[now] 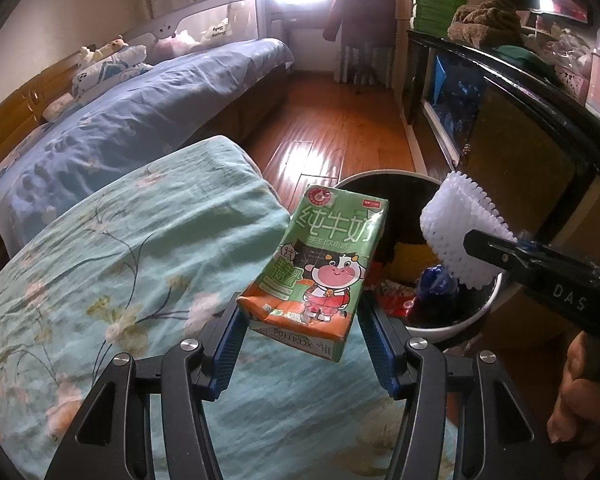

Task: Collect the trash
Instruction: 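Carry the milk carton and white foam net over the bin, then open the left tool to drop the carton while the right tool drops the foam net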

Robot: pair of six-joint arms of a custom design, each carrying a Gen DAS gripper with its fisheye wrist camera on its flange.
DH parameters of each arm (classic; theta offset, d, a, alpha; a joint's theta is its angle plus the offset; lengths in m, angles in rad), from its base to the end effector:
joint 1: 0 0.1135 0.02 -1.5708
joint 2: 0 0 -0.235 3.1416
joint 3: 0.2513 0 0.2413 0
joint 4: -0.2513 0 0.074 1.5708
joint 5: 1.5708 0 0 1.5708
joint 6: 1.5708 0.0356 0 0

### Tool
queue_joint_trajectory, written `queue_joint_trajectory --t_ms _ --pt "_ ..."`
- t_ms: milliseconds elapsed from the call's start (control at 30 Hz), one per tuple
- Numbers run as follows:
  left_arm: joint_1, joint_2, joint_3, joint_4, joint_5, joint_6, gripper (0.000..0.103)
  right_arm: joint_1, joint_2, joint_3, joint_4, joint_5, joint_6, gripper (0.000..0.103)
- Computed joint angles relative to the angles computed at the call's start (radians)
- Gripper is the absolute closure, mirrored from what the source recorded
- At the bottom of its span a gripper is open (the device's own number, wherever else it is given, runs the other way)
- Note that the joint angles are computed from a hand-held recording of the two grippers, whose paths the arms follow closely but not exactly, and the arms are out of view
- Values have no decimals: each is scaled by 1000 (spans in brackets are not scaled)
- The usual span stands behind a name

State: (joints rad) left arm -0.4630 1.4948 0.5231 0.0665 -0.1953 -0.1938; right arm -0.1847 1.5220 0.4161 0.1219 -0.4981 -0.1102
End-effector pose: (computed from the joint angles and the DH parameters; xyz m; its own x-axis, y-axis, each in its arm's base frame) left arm 0.2275 -0.1058 0.1030 -0.7543 0.1654 -0.6354 0.1892 0.9815 0.0308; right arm 0.2245 -0.0246 0.0785 -0.8027 0.0517 -0.5941 -0.1881 0.9234 0.3345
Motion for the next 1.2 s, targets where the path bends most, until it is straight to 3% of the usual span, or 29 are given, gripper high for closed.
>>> queue_joint_trajectory --t_ms 1200 --pt "-39 229 220 -19 4 4 48 -48 136 117 -12 -11 -14 76"
